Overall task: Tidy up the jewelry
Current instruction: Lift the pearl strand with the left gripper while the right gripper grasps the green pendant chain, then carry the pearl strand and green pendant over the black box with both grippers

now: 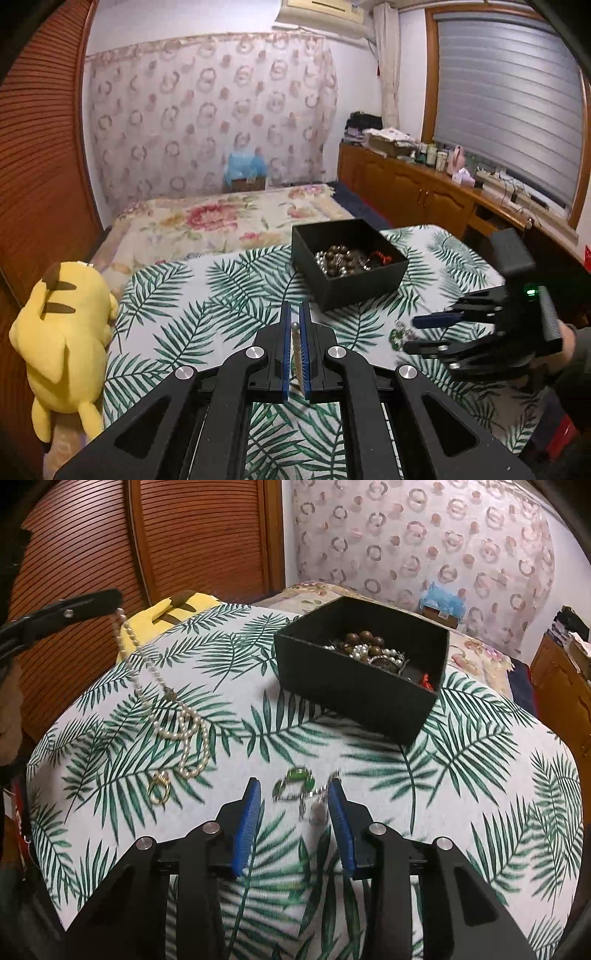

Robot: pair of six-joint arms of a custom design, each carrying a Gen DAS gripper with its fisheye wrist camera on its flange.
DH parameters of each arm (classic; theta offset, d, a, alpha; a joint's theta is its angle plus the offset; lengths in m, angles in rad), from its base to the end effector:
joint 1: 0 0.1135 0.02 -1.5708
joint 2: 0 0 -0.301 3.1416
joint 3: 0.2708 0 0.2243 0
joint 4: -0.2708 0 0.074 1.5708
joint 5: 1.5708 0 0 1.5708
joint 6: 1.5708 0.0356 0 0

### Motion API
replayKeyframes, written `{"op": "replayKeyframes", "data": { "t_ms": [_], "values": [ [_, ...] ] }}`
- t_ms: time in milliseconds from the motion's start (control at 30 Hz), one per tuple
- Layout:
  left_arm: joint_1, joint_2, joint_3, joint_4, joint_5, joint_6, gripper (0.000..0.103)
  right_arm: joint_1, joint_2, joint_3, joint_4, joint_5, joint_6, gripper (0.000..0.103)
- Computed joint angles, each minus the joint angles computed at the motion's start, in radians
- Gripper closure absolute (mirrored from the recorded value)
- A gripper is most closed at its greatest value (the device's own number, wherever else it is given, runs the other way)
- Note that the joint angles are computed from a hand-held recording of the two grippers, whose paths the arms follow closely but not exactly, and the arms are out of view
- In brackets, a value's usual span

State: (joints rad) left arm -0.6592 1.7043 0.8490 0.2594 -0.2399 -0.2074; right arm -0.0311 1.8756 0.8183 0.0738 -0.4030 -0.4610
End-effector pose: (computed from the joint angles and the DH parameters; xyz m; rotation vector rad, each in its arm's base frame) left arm 0.2716 -0.1997 0.2271 0.3482 2.1291 -0.2437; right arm 0.3282 0.0038 0.1530 -0.6739 2.3737 0.3065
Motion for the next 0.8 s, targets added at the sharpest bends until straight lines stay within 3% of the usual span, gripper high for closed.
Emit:
{"op": "replayKeyframes", "data": {
  "t_ms": [400,467,533,800],
  "values": [
    [-0.032,-0.025,0.015,0.008,-0.012,-0.015,0.099,0.051,0.062,0.062,-0.014,0.066,-0.001,0.07],
    [-0.036,-0.024,0.025,0.003,-0.015,-0.016,0.099,0.05,0.059,0.06,-0.019,0.066,-0.008,0.079],
    [-0.04,-0.022,0.037,-0.002,-0.02,-0.014,0.099,0.051,0.052,0.055,-0.025,0.07,-0.02,0.08],
    [-0.05,-0.013,0.095,-0.029,-0.029,-0.002,0.099,0.02,0.006,0.045,-0.042,0.017,-0.03,0.084]
  ]
}}
